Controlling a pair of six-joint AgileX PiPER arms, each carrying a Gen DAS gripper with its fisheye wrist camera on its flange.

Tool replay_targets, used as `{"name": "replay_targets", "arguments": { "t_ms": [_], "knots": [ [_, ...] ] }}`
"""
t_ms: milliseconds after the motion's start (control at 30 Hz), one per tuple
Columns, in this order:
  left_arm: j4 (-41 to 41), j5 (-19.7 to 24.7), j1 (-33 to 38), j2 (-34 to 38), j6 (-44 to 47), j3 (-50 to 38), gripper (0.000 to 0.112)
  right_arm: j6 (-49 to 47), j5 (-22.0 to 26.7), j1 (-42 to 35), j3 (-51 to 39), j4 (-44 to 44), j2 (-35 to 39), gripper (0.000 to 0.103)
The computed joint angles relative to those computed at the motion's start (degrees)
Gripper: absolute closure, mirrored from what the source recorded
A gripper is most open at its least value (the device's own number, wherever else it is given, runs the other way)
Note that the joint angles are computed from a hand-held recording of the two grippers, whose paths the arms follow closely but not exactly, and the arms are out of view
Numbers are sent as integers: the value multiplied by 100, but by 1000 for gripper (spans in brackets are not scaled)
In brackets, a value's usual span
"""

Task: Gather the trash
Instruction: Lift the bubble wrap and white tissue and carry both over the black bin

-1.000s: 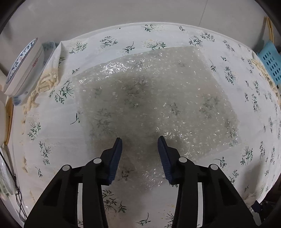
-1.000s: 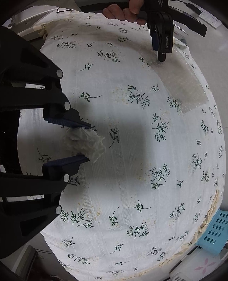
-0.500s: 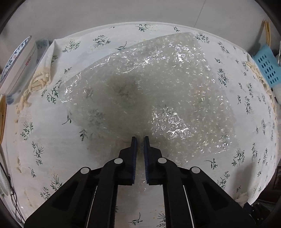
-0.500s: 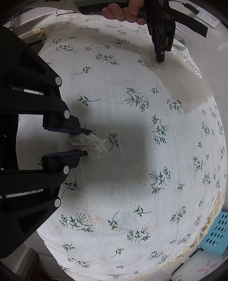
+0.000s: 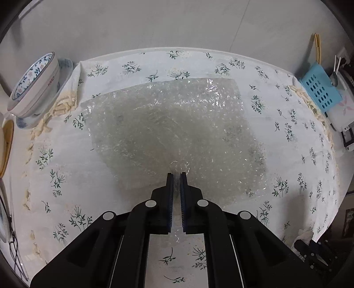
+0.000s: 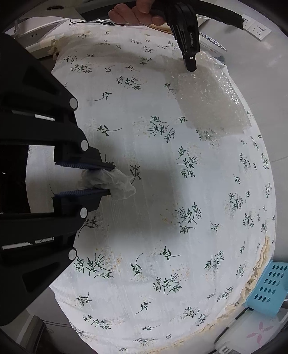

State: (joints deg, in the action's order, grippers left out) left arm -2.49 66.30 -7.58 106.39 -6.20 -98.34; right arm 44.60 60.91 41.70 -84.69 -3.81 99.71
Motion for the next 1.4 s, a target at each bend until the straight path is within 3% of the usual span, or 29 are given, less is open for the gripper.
{"name": "replay_targets", "arguments": {
  "t_ms": [367, 1067, 1400],
  "knots": [
    [-139, -273, -64, -813, -97, 737, 108, -36, 129, 112, -71, -239, -297, 88],
    [115, -288, -522, -2320, -820, 1980, 108, -147, 279, 397, -21, -659, -807, 88],
    [437, -220, -1078, -2966, -1436, 2442, 108, -176, 334, 557, 146, -787, -1066, 88]
  ]
}}
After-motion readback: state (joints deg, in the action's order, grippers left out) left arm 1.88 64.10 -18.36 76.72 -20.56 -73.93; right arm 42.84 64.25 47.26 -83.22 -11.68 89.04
